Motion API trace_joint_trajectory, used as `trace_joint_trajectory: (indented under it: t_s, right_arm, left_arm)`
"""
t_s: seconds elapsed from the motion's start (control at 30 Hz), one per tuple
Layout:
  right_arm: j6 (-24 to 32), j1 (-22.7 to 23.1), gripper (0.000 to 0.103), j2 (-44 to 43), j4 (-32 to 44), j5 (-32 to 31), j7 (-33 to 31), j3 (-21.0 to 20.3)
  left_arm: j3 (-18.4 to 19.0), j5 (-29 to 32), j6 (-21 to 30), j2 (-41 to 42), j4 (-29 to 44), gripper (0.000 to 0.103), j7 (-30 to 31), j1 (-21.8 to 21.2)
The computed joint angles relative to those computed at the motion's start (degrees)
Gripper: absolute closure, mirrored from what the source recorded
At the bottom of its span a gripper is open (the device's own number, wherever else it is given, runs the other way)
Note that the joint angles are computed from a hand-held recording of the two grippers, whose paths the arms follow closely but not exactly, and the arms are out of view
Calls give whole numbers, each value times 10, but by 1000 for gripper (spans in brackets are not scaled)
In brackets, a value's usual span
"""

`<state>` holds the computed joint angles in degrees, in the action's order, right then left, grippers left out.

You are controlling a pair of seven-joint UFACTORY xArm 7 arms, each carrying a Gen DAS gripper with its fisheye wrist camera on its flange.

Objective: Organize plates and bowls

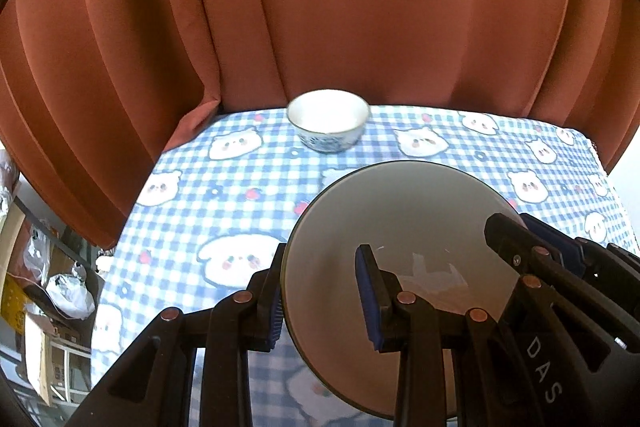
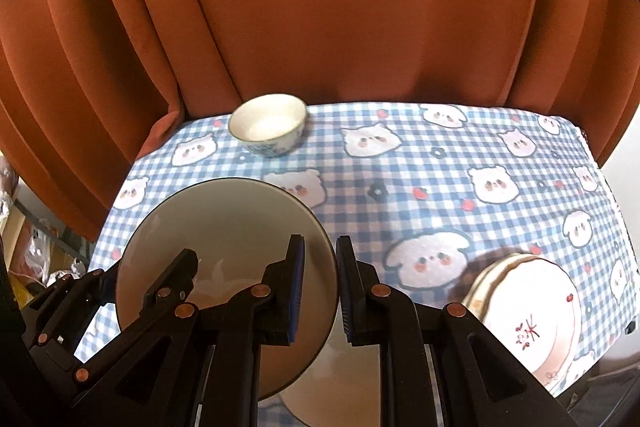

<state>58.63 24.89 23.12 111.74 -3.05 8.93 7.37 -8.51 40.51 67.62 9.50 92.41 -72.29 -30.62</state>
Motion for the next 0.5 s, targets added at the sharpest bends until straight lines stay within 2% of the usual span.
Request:
trace_joint_trajectory:
  t_s: [0.2, 0.5]
  right_arm:
    - [-19, -30, 83, -50, -74, 18, -32, 1]
    - [-25, -60, 83, -91, -150, 25, -63, -1]
  left_arm:
    - [-4, 0, 15, 31, 34, 72, -19, -27]
    - [6, -29, 2, 66, 47, 72, -27, -53]
